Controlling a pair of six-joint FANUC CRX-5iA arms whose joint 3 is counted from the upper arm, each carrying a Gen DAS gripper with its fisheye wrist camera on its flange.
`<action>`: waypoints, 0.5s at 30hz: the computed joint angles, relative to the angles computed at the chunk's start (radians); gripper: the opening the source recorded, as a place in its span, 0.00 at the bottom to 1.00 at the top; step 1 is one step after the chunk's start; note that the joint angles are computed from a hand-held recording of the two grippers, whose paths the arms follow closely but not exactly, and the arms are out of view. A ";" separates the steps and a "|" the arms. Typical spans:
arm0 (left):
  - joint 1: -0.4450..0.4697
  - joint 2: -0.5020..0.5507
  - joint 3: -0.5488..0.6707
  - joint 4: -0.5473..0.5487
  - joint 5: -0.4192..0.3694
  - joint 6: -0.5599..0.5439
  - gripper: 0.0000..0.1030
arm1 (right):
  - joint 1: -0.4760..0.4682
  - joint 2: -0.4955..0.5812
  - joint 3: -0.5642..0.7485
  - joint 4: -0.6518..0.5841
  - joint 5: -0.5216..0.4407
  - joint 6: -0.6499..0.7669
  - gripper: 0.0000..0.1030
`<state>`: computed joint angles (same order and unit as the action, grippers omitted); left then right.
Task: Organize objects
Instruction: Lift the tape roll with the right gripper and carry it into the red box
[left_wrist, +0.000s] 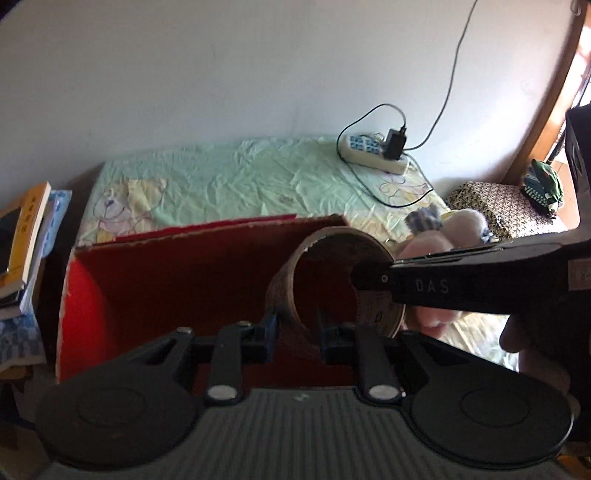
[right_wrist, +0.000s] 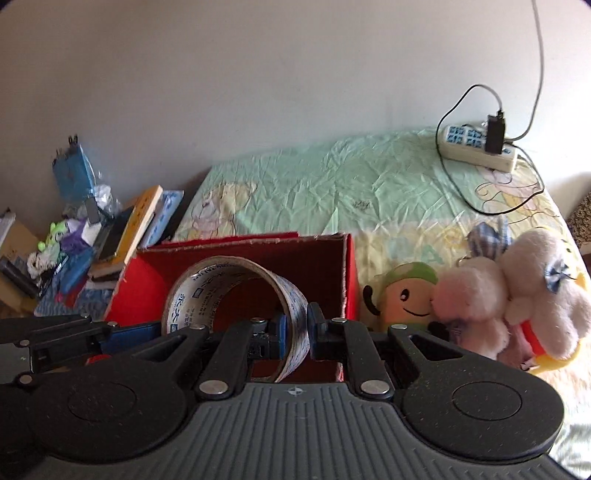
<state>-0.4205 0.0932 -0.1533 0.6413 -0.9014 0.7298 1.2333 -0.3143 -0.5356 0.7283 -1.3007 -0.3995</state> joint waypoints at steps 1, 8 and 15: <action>0.002 0.024 0.016 -0.017 -0.010 0.028 0.17 | -0.039 0.023 0.019 -0.036 0.031 0.064 0.13; -0.036 0.160 0.131 -0.151 -0.065 0.178 0.17 | -0.221 0.211 0.215 -0.286 0.027 0.539 0.14; -0.039 0.216 0.158 -0.125 -0.117 0.217 0.17 | -0.251 0.279 0.288 -0.359 -0.044 0.697 0.24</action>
<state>-0.4592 0.3095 0.0052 0.5160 -1.0183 0.9466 0.9822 -0.0356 -0.2479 0.3697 -1.3447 0.2974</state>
